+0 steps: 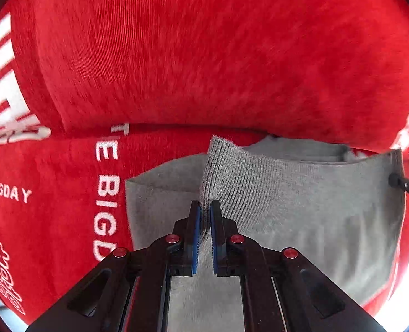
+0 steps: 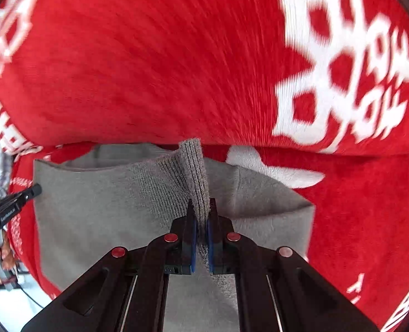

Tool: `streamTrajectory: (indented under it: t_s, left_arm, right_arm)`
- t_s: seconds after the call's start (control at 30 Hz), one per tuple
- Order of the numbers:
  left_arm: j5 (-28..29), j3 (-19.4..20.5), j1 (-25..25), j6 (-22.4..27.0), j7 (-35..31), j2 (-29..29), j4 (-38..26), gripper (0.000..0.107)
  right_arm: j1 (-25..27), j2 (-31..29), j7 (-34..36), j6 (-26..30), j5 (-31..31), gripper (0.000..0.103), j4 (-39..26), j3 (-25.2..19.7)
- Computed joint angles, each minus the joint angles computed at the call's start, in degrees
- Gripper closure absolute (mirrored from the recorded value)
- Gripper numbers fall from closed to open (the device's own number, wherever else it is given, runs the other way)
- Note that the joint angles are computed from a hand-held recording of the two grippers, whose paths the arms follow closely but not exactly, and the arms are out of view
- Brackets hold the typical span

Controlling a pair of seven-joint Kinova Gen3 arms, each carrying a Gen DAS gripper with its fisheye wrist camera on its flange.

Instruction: Fold small clothes

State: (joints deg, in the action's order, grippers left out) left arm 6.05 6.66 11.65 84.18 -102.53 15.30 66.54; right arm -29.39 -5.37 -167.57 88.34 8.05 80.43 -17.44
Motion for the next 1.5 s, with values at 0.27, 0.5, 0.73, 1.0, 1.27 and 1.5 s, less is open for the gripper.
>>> streamTrajectory:
  t_s: [0.27,0.5,0.73,1.0,1.27,1.5]
  left_arm:
    - [-5.4,-0.4,2.4,-4.1,4.4,2.1,3.4,0.080]
    - [-8.2,-2.5,0.0,-1.0,8.5,1.2,0.4,0.029]
    - [-5.5,-2.4,-4.3,4.8,1.1,-5.5,4.5,0.029]
    - [-1.9,-4.9,-8.9,11.3,1.5,-9.6,13.3,0.029]
    - [2.2,-6.3,-13.7,13.1,4.0,-9.8,17.0,0.029]
    - [3.5,-5.8,-14.4,12.0,0.0,-11.9,17.4,0.098]
  right_arm:
    - [2.6,-2.3,-5.7,-7.8,-3.2,0.096,9.3,1.3]
    - [3.7,-4.2,-15.0,1.1,-0.7,0.060,6.1,-0.9]
    - [-2.0,-3.2,-17.4,3.8,-1.2,0.062,-0.9,-8.5]
    - [2.1,-6.7,-33.0,-7.9,-9.1,0.057,2.4,-23.5]
    - [22.7,-27.6,-51.7,-14.3,-23.0,0.051,13.6,-31.3]
    - [18.8,-24.3,-49.3,-8.9,-17.5,0.096,11.7,-27.5]
